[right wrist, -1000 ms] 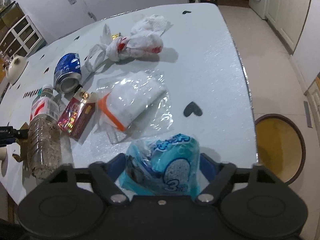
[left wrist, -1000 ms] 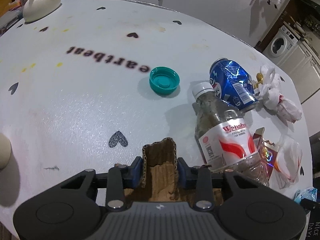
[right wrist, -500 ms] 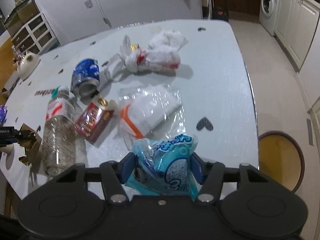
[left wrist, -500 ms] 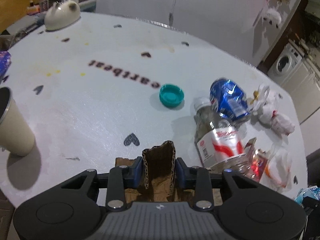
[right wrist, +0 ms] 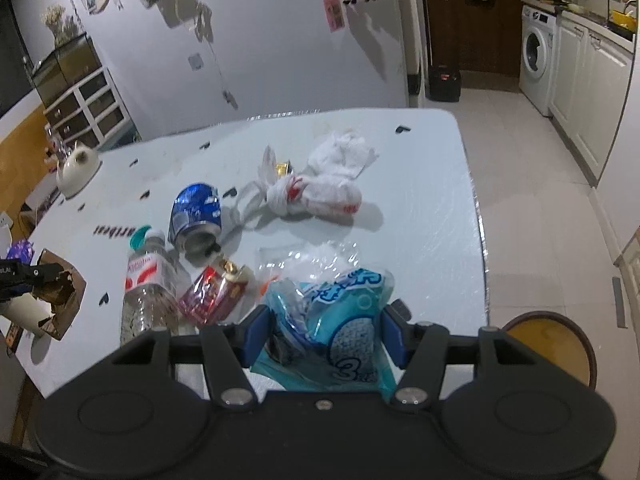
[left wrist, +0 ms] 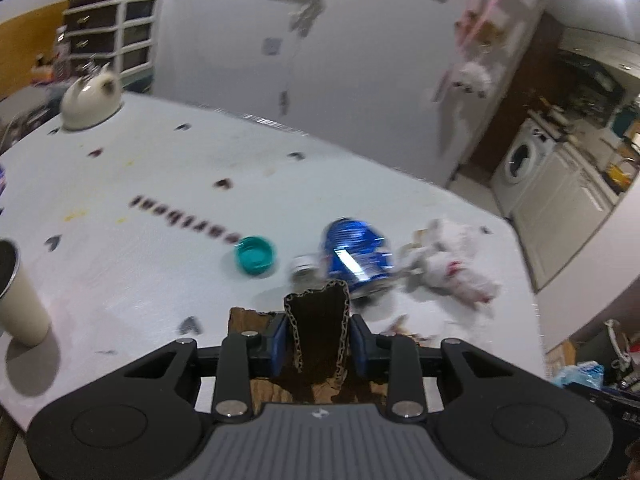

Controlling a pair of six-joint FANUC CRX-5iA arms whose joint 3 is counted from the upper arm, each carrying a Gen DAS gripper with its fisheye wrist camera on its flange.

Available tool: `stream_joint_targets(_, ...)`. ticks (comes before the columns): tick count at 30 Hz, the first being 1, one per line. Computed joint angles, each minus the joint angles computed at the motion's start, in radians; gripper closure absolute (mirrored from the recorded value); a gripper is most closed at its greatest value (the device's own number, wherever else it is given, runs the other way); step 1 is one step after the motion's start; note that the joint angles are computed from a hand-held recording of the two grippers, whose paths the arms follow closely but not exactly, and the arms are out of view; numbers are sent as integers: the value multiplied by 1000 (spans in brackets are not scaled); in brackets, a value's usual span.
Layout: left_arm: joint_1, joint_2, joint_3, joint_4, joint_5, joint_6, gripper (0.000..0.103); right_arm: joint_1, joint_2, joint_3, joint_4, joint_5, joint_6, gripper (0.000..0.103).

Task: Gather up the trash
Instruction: 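Carry the cardboard in the left tool and blue bag in the right tool to the bin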

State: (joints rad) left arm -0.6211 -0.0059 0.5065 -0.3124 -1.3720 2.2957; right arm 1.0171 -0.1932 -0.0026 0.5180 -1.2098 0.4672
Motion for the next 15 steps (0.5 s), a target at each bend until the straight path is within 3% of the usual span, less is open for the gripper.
stream_joint_targets(9,-168,175,225,-87,-72,35,70,-51,-109,-81,22,20,19,43)
stream_joint_targets(15,-269,384,517,-139,-184,54,70,-177,-181,-99,-56,32,158,43)
